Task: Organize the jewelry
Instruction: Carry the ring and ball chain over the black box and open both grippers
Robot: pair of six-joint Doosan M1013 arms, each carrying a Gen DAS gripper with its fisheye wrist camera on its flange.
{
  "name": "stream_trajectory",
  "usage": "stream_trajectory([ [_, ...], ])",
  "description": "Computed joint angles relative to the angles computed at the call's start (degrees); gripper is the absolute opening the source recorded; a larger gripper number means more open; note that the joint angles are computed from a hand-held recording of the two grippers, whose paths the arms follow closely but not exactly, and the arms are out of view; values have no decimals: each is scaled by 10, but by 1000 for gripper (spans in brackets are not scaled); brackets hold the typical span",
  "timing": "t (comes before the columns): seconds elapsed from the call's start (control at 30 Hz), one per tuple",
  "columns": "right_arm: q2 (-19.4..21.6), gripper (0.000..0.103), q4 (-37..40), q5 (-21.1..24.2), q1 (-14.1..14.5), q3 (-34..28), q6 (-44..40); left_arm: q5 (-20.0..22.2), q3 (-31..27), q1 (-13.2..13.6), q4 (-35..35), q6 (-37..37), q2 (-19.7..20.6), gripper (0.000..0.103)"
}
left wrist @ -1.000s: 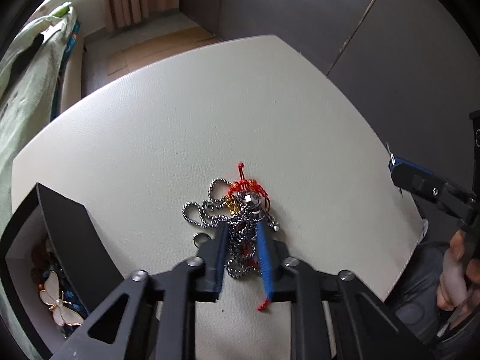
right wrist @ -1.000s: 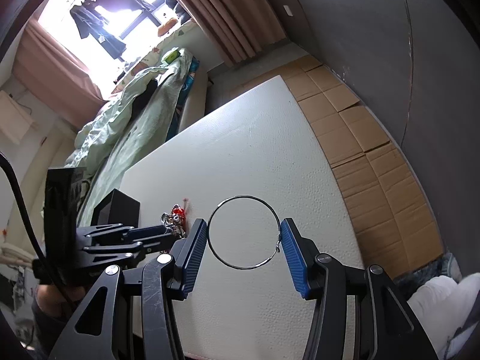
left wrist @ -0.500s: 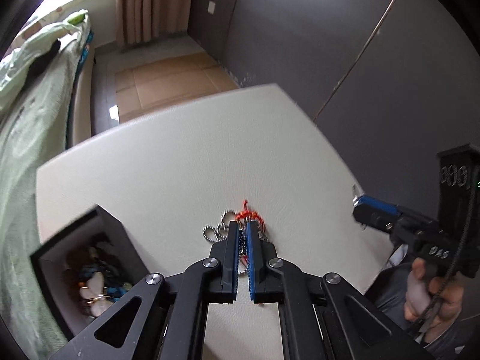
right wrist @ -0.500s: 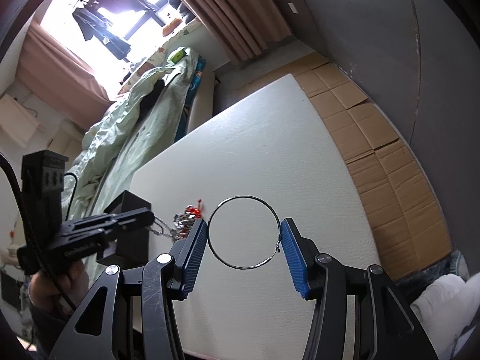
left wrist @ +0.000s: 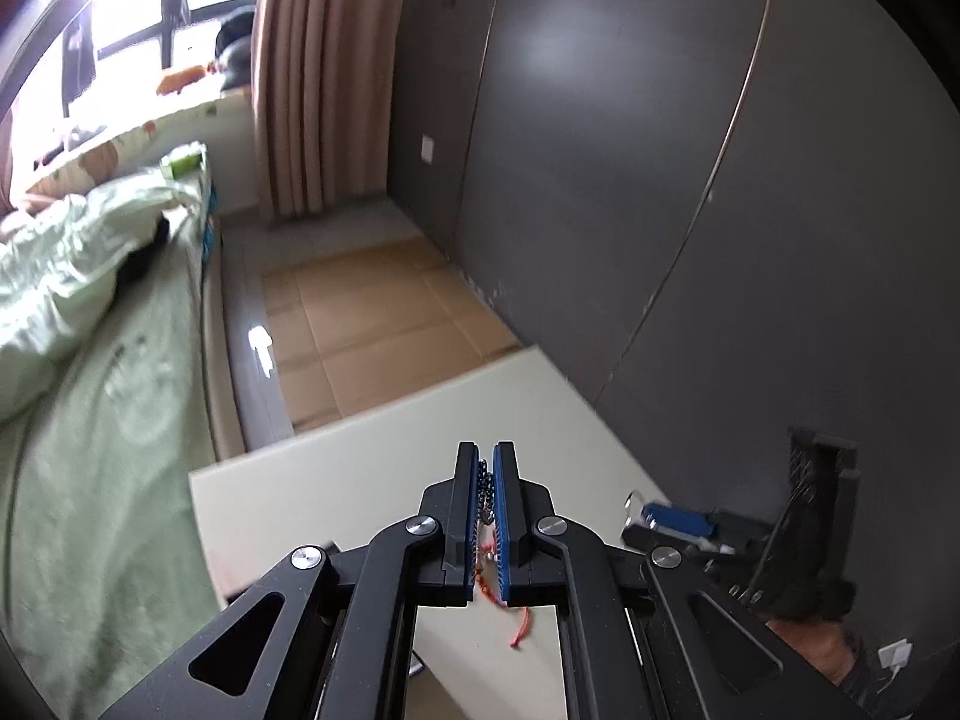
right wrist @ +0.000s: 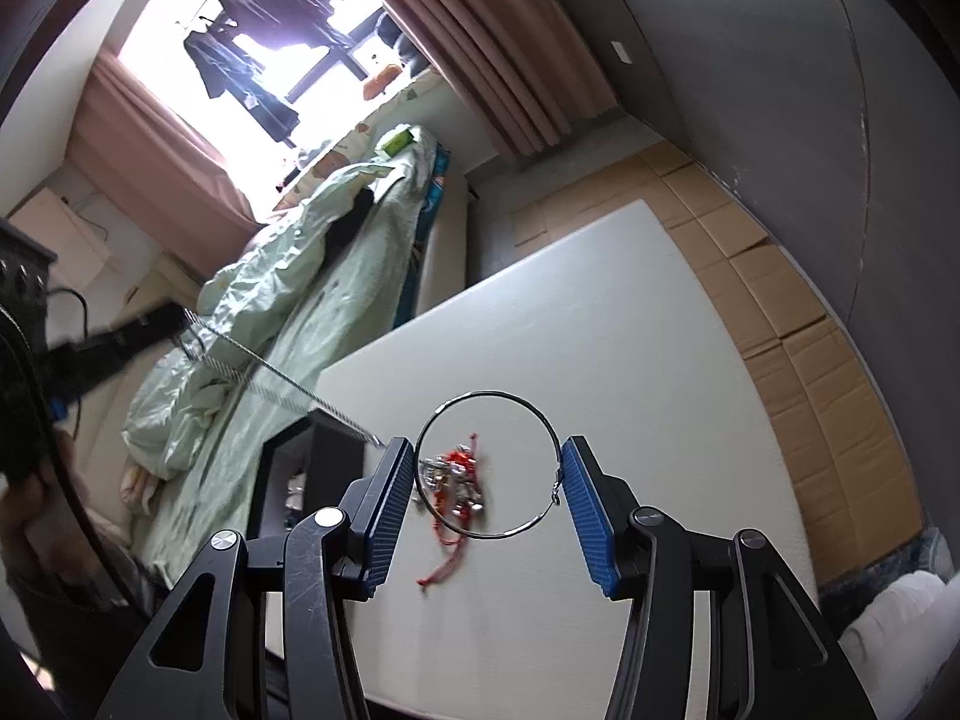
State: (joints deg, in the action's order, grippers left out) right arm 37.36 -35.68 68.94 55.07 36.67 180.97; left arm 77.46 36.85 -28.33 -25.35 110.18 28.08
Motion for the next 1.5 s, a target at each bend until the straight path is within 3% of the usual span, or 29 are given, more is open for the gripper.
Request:
stream_trajectory([
  [0.37, 17, 51, -20, -13, 3, -31, -10, -10, -71, 5, 2, -1, 6, 4],
  [0.77, 12, 51, -42, -43, 8, -20, -2, -22, -115, 14, -9, 4, 6, 4],
  [1.13, 19, 51, -43, -60, 7, -33, -17, -44, -128, 24, 20, 13, -3, 4],
  [1.5, 56, 51, -24, -56, 6, -100, -61, -59, -113, 43, 26, 5, -15, 4],
])
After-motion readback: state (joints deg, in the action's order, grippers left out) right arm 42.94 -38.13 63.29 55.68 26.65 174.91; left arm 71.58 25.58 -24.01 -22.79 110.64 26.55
